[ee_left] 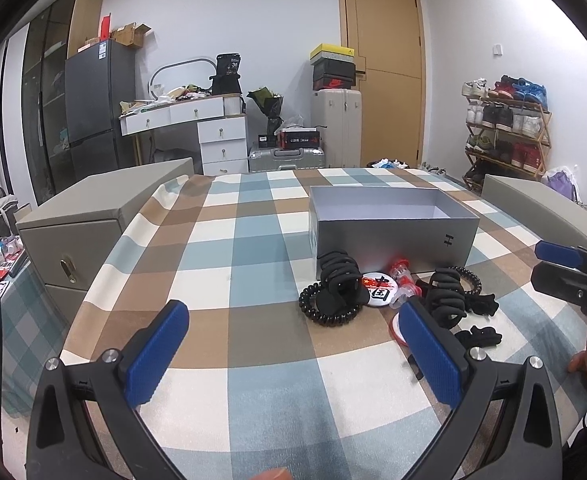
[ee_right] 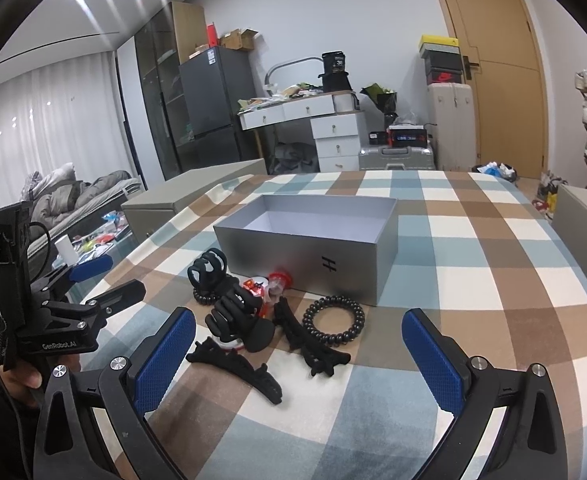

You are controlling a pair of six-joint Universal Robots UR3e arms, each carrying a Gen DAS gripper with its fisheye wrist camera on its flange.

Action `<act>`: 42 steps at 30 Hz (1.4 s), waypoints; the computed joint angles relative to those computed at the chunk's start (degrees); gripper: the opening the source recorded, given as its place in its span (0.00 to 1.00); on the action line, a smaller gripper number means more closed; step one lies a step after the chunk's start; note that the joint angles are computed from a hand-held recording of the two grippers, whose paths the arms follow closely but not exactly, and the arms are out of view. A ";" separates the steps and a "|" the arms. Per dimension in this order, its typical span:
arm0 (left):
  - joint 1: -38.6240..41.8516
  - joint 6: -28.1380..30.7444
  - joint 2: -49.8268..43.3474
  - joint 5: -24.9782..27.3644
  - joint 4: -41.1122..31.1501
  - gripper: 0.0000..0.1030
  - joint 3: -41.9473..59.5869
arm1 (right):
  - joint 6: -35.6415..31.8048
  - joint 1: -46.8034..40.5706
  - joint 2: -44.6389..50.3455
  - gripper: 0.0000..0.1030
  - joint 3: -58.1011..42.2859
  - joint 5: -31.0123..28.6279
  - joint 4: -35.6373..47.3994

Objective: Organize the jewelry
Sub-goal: 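Move the right tool toward the black claw clips beside the grey box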

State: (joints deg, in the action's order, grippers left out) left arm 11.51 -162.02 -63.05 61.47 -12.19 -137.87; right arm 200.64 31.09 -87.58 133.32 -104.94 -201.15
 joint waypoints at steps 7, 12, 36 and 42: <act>-0.67 0.11 0.07 0.80 0.46 0.99 -0.29 | 0.06 -0.03 0.03 1.00 -0.10 -0.06 0.26; -0.53 0.47 0.26 0.47 -0.06 0.99 -0.23 | 0.28 0.21 -0.15 1.00 -0.06 -0.48 0.59; -1.49 0.88 -0.47 1.57 0.19 0.99 0.31 | 3.04 -8.14 -5.47 0.99 0.00 11.31 13.47; 0.25 0.18 0.67 -0.22 -1.70 0.99 0.27 | 4.10 -9.58 -6.07 0.82 -1.85 14.46 20.85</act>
State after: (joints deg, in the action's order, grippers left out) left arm 11.76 -161.84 -62.37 61.26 -13.89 -137.60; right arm 204.74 21.51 -93.66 131.47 -90.48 -180.30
